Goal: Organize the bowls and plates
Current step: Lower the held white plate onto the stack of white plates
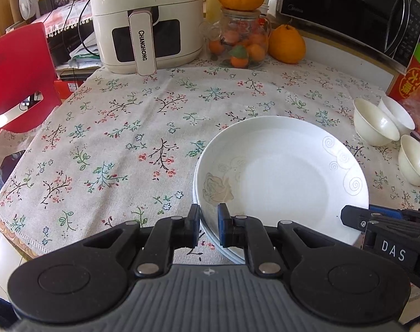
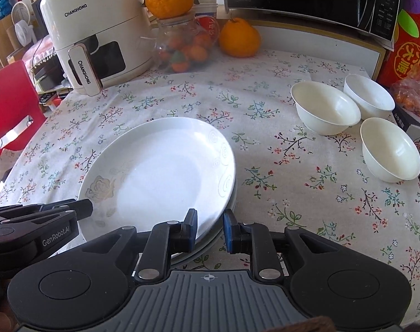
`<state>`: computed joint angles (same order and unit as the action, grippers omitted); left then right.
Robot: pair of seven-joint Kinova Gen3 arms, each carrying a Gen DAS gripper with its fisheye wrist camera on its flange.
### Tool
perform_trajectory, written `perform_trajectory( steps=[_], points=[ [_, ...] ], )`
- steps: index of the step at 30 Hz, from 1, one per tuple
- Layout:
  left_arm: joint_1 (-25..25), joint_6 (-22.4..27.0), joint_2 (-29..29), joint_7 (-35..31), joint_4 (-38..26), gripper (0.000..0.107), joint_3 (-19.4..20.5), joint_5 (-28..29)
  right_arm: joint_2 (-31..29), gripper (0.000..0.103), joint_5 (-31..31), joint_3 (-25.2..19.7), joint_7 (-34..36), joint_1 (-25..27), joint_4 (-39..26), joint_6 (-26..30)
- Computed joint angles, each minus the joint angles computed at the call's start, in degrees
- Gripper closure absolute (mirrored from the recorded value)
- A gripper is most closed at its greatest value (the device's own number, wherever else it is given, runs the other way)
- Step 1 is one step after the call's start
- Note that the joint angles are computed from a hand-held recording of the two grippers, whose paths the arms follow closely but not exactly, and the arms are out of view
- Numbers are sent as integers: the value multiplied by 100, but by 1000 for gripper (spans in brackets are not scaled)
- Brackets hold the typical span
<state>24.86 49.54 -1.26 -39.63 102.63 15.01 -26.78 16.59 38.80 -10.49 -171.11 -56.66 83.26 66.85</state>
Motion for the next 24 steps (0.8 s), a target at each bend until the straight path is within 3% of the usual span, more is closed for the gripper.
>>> perform_trajectory(
  steps=[15,24],
  points=[
    [-148,-179,41,-198,1,90,-153,439,-52,81,-176,37,-179,193,103,-108],
    [-269,-302,27,-446,31,85,-201,745,-194,71,-440,42,-536,452,311,-438]
  ],
)
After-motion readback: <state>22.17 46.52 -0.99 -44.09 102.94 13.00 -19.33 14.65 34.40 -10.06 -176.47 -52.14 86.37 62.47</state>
